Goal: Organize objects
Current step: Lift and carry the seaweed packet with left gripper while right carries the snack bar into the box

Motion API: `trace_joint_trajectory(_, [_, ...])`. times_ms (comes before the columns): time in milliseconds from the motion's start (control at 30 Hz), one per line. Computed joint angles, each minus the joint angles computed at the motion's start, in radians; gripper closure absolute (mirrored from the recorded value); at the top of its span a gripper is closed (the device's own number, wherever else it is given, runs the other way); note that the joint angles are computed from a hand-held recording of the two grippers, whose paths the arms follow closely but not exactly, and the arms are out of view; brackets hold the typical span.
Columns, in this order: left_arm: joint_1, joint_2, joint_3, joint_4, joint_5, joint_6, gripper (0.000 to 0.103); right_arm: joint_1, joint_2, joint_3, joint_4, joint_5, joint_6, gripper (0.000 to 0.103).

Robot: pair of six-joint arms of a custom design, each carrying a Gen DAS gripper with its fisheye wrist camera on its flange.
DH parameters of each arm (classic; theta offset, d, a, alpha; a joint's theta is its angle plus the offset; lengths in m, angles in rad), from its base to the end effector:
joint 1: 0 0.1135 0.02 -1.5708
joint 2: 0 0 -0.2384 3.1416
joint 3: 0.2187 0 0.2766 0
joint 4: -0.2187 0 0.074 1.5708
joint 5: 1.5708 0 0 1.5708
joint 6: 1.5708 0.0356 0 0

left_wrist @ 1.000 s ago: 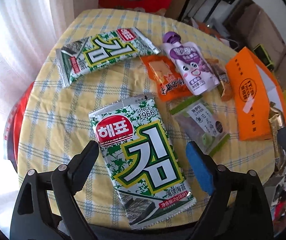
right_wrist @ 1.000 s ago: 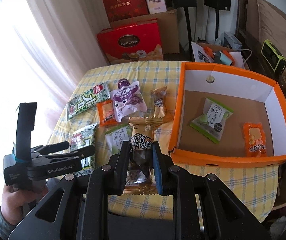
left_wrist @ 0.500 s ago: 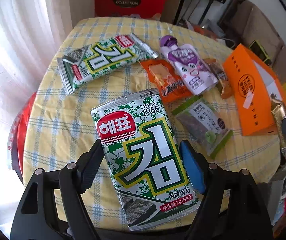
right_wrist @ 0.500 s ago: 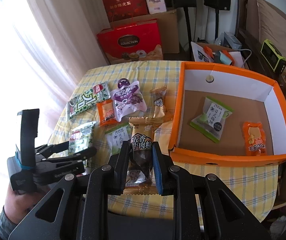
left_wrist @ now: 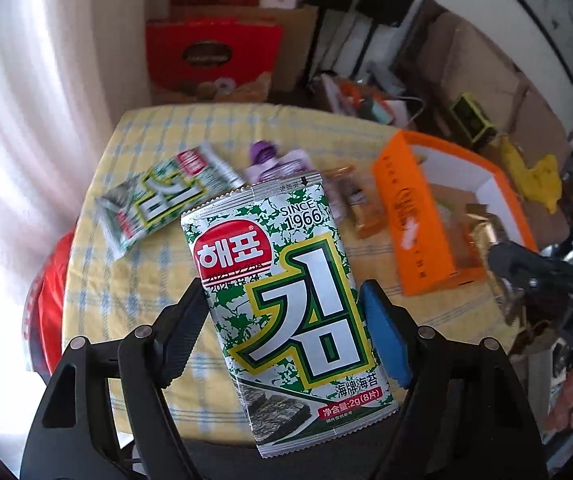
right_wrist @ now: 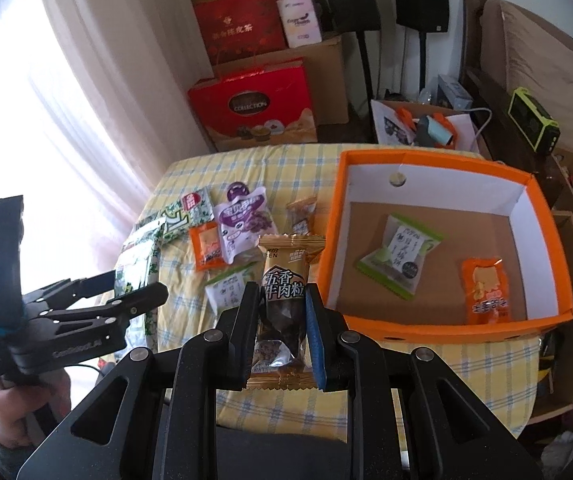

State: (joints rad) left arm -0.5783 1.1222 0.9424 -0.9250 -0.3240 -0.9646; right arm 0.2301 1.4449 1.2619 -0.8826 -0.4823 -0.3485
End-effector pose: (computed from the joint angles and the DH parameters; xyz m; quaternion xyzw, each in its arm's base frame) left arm 0.2083 -0.1225 0.2428 -0.2209 0.9352 -0.0464 0.2728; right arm 0.3054 0.0885 0.2675 -0.3254 0.8842 0.2165 0.2559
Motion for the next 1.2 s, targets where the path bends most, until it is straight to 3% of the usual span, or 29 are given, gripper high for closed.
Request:
trace_joint_trajectory(533, [-0.033, 0.413, 0.456, 0.015, 0.053, 0.115, 0.029, -0.187, 0.143, 0.178, -0.033, -0.022, -0.041, 0.081])
trace_joint_trajectory(1200, [0.020, 0.845, 0.878, -0.019, 0.115, 0.210, 0.029, -0.261, 0.431, 0.388, 0.000, 0.036, -0.022, 0.081])
